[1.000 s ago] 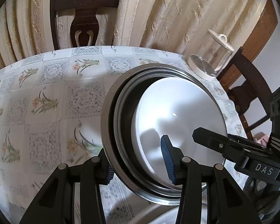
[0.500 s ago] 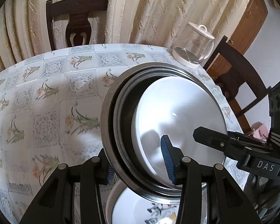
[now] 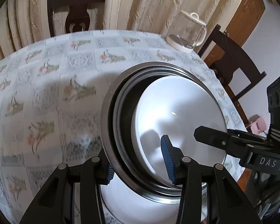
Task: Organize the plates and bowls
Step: 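Lift the nested bowls with both grippers and carry them over the plate stack, then lower the nested bowls onto the plate stack with both grippers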
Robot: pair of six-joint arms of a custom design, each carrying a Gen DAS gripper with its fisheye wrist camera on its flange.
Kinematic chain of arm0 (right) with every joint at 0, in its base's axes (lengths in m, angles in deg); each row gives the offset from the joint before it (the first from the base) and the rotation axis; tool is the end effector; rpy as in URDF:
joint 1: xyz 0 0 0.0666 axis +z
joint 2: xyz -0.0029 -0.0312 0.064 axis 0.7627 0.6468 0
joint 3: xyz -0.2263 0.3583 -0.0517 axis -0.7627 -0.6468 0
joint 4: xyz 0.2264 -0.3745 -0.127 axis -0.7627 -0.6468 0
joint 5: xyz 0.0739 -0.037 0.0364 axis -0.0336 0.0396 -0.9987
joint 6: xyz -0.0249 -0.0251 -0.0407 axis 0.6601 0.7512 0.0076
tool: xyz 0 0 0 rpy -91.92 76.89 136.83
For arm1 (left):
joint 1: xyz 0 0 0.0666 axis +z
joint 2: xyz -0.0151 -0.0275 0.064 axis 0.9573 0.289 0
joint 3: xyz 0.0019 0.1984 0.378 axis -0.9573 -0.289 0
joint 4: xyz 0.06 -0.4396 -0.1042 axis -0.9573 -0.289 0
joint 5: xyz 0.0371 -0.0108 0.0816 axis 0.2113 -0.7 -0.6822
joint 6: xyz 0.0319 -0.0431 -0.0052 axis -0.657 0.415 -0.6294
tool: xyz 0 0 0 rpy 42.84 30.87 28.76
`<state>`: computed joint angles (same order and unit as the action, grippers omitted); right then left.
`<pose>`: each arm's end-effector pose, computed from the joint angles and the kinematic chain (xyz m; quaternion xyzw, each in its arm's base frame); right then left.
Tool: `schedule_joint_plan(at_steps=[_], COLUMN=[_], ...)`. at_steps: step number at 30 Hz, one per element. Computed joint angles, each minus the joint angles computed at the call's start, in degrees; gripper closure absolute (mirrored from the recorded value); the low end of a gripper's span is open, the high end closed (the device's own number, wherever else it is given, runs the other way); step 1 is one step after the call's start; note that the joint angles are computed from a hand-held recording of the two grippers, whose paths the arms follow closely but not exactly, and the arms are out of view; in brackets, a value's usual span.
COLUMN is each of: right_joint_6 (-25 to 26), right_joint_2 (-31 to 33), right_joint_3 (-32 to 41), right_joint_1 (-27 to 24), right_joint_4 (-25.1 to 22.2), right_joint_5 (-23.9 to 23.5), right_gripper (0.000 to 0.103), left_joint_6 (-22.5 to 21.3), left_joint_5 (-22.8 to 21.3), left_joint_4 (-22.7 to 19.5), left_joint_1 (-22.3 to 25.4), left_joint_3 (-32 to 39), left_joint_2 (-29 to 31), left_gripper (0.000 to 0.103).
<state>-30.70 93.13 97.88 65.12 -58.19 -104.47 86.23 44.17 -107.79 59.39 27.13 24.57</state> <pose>0.4719 0.1441 0.3725 -0.0153 0.9400 0.2680 0.2107 0.4895 -0.1294 0.3761 0.0729 0.9529 -0.1650 0.2440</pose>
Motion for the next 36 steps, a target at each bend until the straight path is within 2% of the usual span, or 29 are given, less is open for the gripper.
schedule_joint_plan(at_steps=[13, 36], right_joint_6=[-0.2, -1.5], right_joint_2=[-4.0, -6.4], right_joint_3=[-5.0, -9.2], right_joint_1=[1.8, 3.0], right_joint_4=[-0.6, 1.8], right_joint_5=[0.7, 2.2], right_gripper=[0.057, 0.057], left_joint_6=[0.5, 1.2], left_joint_5=[1.7, 1.5], left_joint_4=[0.3, 0.3], left_joint_1=[-0.1, -0.7], left_joint_3=[-7.0, -9.7], left_joint_2=[-4.9, -5.4], left_gripper=[0.058, 0.058])
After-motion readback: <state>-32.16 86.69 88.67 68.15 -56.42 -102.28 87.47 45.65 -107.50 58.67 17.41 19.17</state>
